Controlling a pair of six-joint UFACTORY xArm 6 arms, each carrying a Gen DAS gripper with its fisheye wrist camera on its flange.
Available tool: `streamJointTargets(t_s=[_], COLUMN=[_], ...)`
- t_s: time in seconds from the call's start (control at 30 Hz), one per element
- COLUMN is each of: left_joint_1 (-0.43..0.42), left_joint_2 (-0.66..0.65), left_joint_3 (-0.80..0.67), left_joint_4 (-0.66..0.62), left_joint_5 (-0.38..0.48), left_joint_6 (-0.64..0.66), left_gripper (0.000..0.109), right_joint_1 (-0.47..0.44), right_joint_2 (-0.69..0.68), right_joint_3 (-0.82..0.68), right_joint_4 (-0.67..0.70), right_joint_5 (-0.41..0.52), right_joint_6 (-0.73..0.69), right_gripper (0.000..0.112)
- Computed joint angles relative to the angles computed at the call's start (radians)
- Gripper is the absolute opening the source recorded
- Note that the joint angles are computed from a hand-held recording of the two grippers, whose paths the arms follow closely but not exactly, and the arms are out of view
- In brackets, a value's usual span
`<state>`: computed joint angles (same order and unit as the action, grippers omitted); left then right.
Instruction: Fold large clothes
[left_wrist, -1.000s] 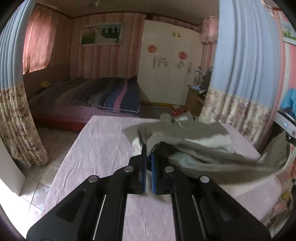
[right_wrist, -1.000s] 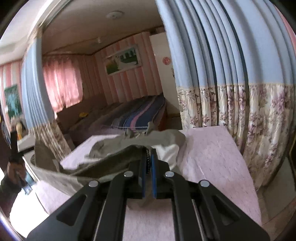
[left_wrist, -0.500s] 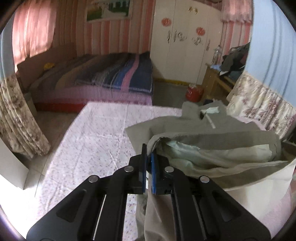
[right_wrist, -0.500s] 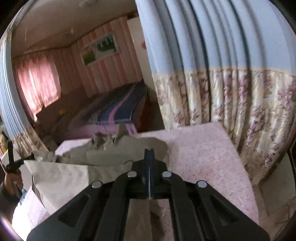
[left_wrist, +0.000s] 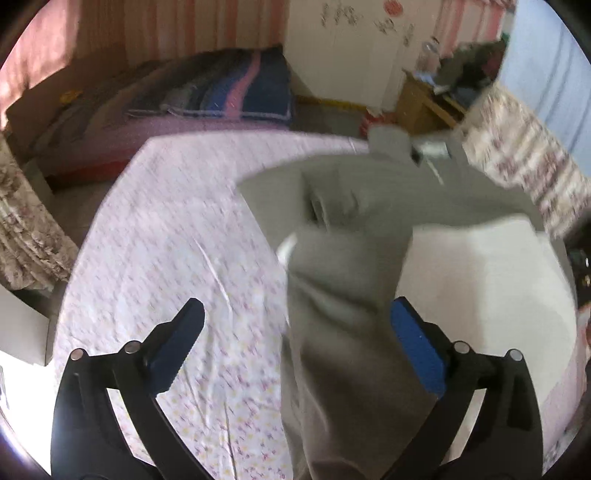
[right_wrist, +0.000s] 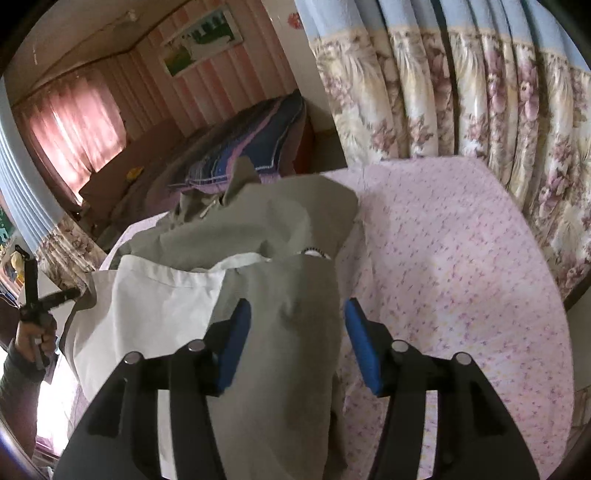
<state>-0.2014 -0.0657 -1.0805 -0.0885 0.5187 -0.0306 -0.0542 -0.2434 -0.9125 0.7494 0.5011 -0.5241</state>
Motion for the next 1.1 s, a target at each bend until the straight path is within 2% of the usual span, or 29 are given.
streamJointTargets(t_s=[0.07, 0.13, 0.2, 0.23, 0.3, 0.33, 0.47, 0.6, 0.77, 0.9, 1.1], left_joint_1=[-0.011, -0.015, -0.017, -0.015, -0.013, -0.012, -0.034, -0.059, -0.061, -0.059, -0.044], left_joint_2=[0.003, 0.016, 0.037, 0.047, 0.069, 0.08, 0.081, 0.051, 0.037, 0.068, 0.175], left_joint_3=[0.021, 0.032, 0.016, 0.007, -0.018, -0.032, -0.042, -0.024, -0.078, -0.168, -0.344], left_joint_4=[-0.052, -0.082, -0.117, -0.127, -0.174, -0.188, -0.075, 0.137, 0.277, 0.319, 0.327], left_joint_5=[-0.006, -0.013, 0.005, 0.013, 0.042, 0.06, 0.041, -0.037, -0.073, -0.067, -0.053], left_joint_6=[0.058, 0.073, 0.093, 0.093, 0.128, 0.152, 0.109, -0.05, -0.18, -0.22, -0.241], left_gripper=[0.1, 0.1, 0.099, 0.097, 0.071, 0.046, 0.02, 0.01, 0.007, 0.007, 0.007], right_joint_1=[0.003, 0.019, 0.025, 0.027, 0.039, 0.046, 0.062, 0.097, 0.109, 0.106, 0.102], right_joint_2=[0.021, 0.031, 0.035, 0.031, 0.007, -0.008, -0.068, -0.099, -0.068, -0.013, 0.113], right_joint_3=[-0.013, -0.01, -0.01, -0.005, 0.017, 0.03, 0.065, 0.069, 0.007, -0.071, -0.214], right_joint_4=[0.022, -0.035, -0.054, -0.053, -0.062, -0.066, -0.072, -0.142, -0.242, -0.261, -0.418], right_joint_5=[0.042, 0.035, 0.043, 0.038, -0.001, -0.02, -0.082, -0.167, -0.217, -0.239, -0.29], right_joint_6=[-0.013, 0.026, 0.047, 0.052, 0.052, 0.045, 0.023, 0.035, 0.097, 0.117, 0.271], right_gripper=[0.054, 0.051, 0.017, 0.014, 0.009, 0.009, 0.007, 0.006, 0.006, 0.006, 0.006])
